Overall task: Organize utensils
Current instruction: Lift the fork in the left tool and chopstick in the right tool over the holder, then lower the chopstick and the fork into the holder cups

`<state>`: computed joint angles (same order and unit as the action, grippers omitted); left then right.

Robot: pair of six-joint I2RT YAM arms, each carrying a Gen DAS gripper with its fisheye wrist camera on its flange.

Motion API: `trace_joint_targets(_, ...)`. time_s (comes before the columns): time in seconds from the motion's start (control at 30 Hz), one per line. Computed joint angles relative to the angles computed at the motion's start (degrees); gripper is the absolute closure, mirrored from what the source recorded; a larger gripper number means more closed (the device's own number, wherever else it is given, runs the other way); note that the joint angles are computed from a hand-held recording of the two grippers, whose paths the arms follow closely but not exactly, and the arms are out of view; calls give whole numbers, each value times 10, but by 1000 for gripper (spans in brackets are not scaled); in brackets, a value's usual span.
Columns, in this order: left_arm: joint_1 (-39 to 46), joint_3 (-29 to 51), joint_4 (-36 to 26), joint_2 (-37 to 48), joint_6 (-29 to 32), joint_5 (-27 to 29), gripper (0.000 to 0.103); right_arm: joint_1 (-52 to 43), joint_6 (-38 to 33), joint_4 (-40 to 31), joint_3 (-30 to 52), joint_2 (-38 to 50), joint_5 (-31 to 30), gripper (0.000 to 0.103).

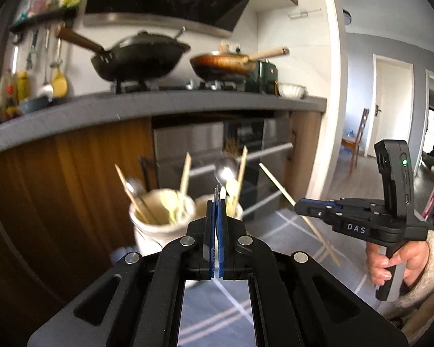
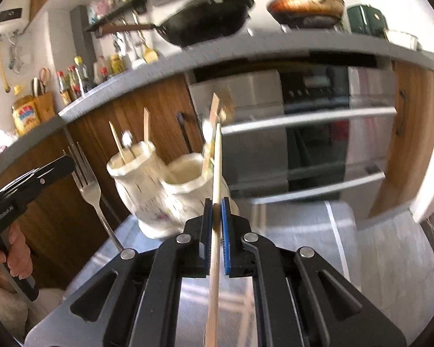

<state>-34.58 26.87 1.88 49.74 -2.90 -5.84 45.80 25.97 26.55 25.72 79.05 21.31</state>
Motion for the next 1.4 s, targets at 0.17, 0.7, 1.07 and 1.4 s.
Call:
trace_joint_targets(0.17,66,74,-58,-11,10,58,101,-17,-34,12,55,7,-26,97)
trace_joint_targets(0.7,191,232,-70,103,55,69,101,-97,-23,181,203,208,-107,97)
trace_joint_targets(1.07,173,192,-5,176,96,23,101,-81,-79,224,278,330,-48,97)
trace_joint_targets(1.4,141,167,14,207,116,3,101,-61,-113,253,230,325,-46,97)
